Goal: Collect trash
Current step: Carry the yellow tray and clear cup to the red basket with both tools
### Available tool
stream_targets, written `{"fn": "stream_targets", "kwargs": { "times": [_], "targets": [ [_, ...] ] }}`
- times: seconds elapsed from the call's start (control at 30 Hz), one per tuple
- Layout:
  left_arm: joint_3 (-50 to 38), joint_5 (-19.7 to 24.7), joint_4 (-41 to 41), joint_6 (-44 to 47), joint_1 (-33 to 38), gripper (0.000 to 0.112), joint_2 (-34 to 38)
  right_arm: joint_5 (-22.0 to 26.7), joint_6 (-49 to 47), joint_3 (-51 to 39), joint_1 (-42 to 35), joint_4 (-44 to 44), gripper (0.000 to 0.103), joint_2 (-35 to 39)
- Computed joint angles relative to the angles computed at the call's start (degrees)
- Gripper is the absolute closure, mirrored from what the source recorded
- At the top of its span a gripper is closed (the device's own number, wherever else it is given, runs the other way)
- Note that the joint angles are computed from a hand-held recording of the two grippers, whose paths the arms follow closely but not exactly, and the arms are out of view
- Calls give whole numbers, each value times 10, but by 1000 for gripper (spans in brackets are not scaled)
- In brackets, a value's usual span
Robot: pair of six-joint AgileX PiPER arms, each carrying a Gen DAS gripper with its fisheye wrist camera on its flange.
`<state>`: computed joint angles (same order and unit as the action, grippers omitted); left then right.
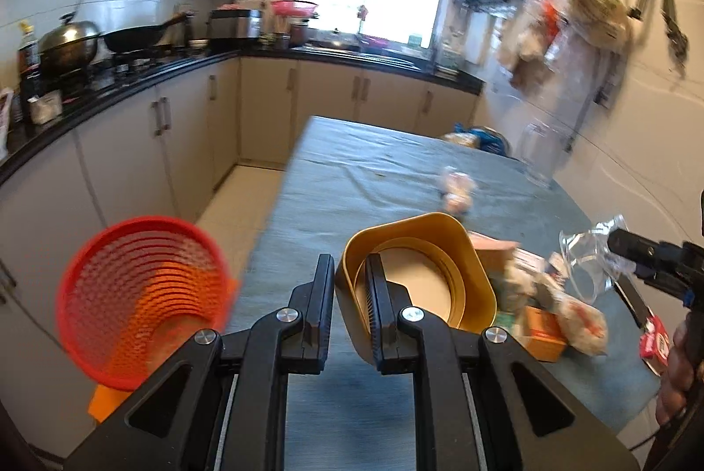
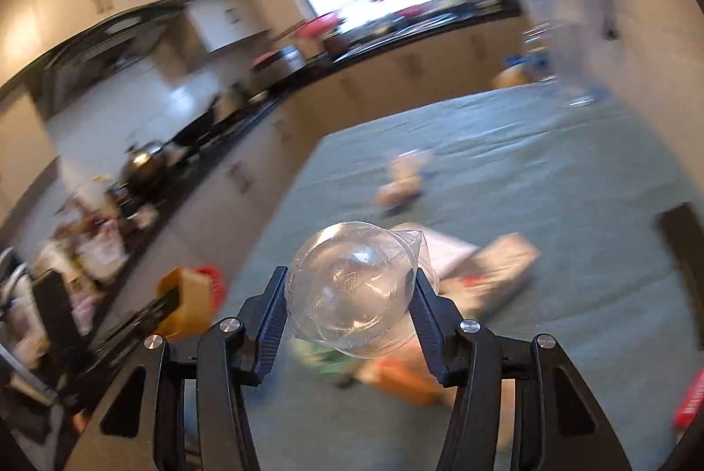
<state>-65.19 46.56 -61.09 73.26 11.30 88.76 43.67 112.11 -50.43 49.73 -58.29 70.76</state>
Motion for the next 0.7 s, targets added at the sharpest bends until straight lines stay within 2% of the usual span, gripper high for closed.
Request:
{"fn": "stream_targets", "kwargs": {
  "times": [0.13,0.3,0.47,0.57,0.7],
  "targets": [
    [-41,8,8,-7,60,99,36,-111,-70,-85,-43,43,46,100],
    [-111,-2,36,-34,117,99,105,-162,-228,-250,-57,158,46,242],
    [-170,-27,64,-64,143,99,173,-166,-399,-422,-66,290,46,378],
    [-190,-46,81,-70,147,99,207,-139,-503,-539,-75,389,45,465],
    [-222,-61,110,-90,143,99,252,-89,-580,-671,-82,460,45,560]
  ]
}}
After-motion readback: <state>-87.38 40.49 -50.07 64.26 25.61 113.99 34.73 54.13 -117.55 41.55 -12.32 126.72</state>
